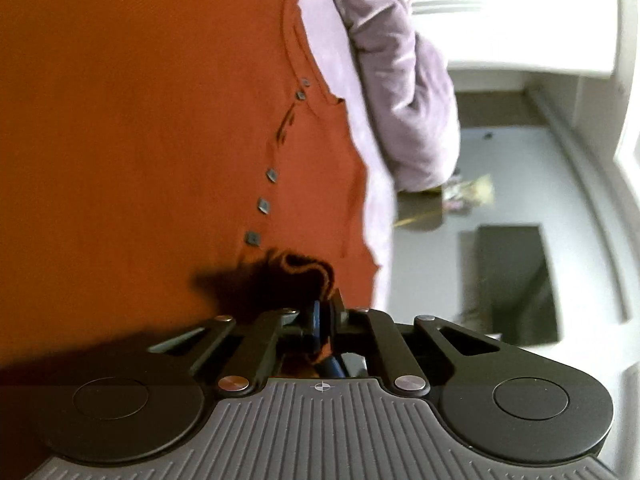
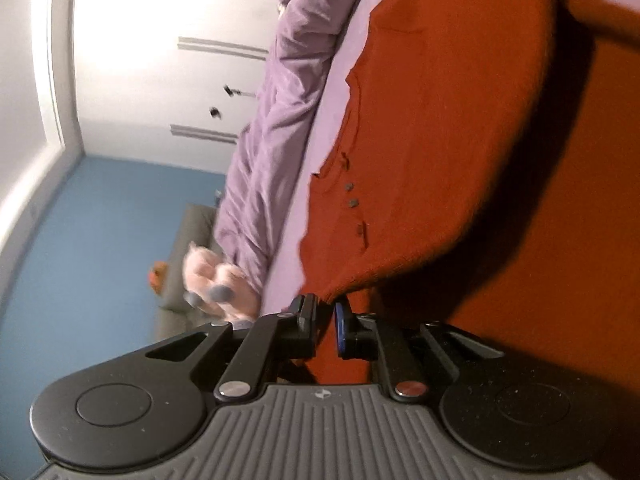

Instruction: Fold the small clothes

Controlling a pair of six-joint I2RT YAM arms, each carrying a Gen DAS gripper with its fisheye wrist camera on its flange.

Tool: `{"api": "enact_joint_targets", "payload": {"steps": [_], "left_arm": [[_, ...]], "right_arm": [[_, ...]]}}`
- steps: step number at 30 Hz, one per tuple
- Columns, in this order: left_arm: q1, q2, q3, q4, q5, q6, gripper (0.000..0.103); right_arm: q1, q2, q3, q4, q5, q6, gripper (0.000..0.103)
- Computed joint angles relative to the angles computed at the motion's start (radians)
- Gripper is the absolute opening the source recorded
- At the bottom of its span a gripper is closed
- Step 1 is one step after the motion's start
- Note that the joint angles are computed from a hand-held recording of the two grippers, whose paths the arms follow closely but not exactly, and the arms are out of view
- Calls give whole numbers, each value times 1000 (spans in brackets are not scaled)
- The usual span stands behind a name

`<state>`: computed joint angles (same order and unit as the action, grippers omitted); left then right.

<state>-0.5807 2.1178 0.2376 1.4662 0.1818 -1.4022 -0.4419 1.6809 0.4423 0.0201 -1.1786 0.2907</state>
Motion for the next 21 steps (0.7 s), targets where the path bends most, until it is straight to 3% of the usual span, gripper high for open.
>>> {"api": "enact_joint_targets", "payload": {"steps": [2,3,7,12,14,18,21], "left_arm": [[27,-122,7,-175,-7,122,5],[45,-190,10,-263,-11,183,5],[136,-494,7,-585,-69,424,5],[226,-747,43,-907,-267,717,5],[236,-731,69,-961,-357,799,5],[277,-626,75,-939,-321,811,5],[261,-571,63,-902,-341,804,5]], "right_arm": [[-17,7,28,-51,41,-45,38],[-31,6,39,-54,72,-57,41],[-80,1,80,-43,196,-101,43],[-86,12,134,42,348,-118,42],[-68,12,139,93,432,-116,42],[-38,14,132,167,528,-47,41],[-16,-6,167,66,500,-74,43]]}}
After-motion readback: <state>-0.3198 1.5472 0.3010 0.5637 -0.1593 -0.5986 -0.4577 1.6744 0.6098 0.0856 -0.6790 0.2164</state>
